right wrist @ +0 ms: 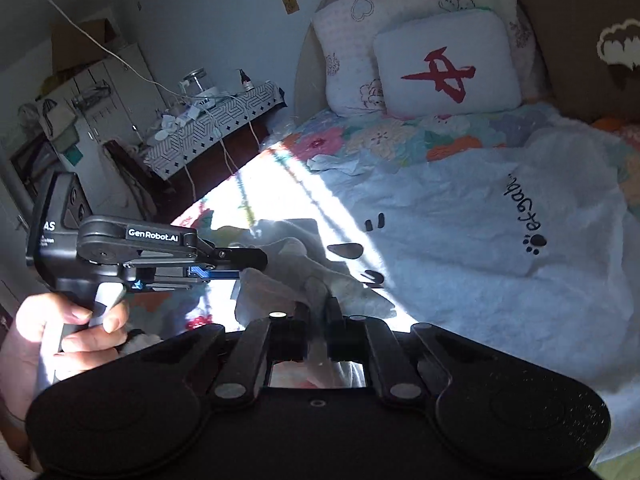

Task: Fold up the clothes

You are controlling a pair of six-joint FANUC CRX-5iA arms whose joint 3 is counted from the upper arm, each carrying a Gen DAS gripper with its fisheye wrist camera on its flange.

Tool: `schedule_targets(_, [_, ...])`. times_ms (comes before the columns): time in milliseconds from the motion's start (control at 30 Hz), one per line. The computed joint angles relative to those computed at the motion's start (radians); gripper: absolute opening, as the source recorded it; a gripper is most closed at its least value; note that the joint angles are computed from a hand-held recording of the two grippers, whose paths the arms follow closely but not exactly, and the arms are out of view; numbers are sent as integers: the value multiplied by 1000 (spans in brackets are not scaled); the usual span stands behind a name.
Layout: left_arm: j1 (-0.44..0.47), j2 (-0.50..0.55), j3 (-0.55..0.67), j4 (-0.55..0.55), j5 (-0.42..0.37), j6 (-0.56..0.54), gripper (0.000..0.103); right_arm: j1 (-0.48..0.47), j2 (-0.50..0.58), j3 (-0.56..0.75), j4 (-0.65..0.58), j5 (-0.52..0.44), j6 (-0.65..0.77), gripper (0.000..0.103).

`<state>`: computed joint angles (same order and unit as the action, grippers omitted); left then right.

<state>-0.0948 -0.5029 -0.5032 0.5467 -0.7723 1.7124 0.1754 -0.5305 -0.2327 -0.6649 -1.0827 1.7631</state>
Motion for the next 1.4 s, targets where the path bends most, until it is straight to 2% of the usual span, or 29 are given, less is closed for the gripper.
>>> schedule_targets(100, [4,-20,74,-104,-113,40,15,-196,72,60,-236,-205,61,9])
schedule_targets(133, [-3,-25,100,-150,-139,54,15,-228,97,69,-278,-263,49,9])
schedule_targets(167, [-10,-24,127,-193,-168,70,15,-225,100,61,-271,-269,32,9])
schedule_targets(267, [-28,4,200,-279,-250,116,15,-62,65,-8,-52,-132,-71,9])
schedule_targets(333, [-39,42,255,-319,-311,138,17,2,61,-41,23,-65,-114,9])
schedule_targets(367, [-41,68,289,-332,-354,146,19,-7,78,-34,4,-72,-98,9])
schedule_targets(433, [-43,121,362,-361,-443,181,36,-10,117,-2,-7,-106,-80,9])
schedule_targets(467, [-36,138,387,-363,-479,198,50,20,128,16,32,-118,-105,10])
schedule_targets(533, [-30,168,446,-381,-557,218,52,98,143,50,132,-141,-171,11])
schedule_targets(667, [-34,219,575,-444,-642,204,56,210,135,78,256,-145,-140,12])
schedule_targets(767, [12,313,657,-357,-751,150,58,202,171,91,253,-142,-157,12])
schedule_targets(833, [5,403,747,-344,-862,92,58,166,163,72,219,-123,-163,12])
schedule_targets(933, [-76,530,924,-462,-1037,5,58,83,130,39,117,-108,-143,12])
schedule_targets(1000, [-128,576,1002,-522,-1090,-73,59,37,103,18,57,-113,-106,12])
schedule_targets(1033, [-148,587,1028,-544,-1103,-97,61,25,93,10,39,-119,-84,12])
schedule_targets(1100, [-177,593,1051,-561,-1102,-139,72,15,77,-3,25,-126,-48,12])
schedule_targets(1200, [-168,527,946,-512,-1003,-106,75,-17,90,1,-23,-148,-1,12])
schedule_targets(1267, [-159,448,821,-494,-893,-4,75,-55,110,10,-76,-175,34,12])
schedule_targets(1333, [-186,318,666,-547,-721,202,71,-72,118,7,-102,-174,44,12])
schedule_targets(1400, [-253,172,520,-651,-528,443,71,-19,88,-24,-54,-115,-3,11])
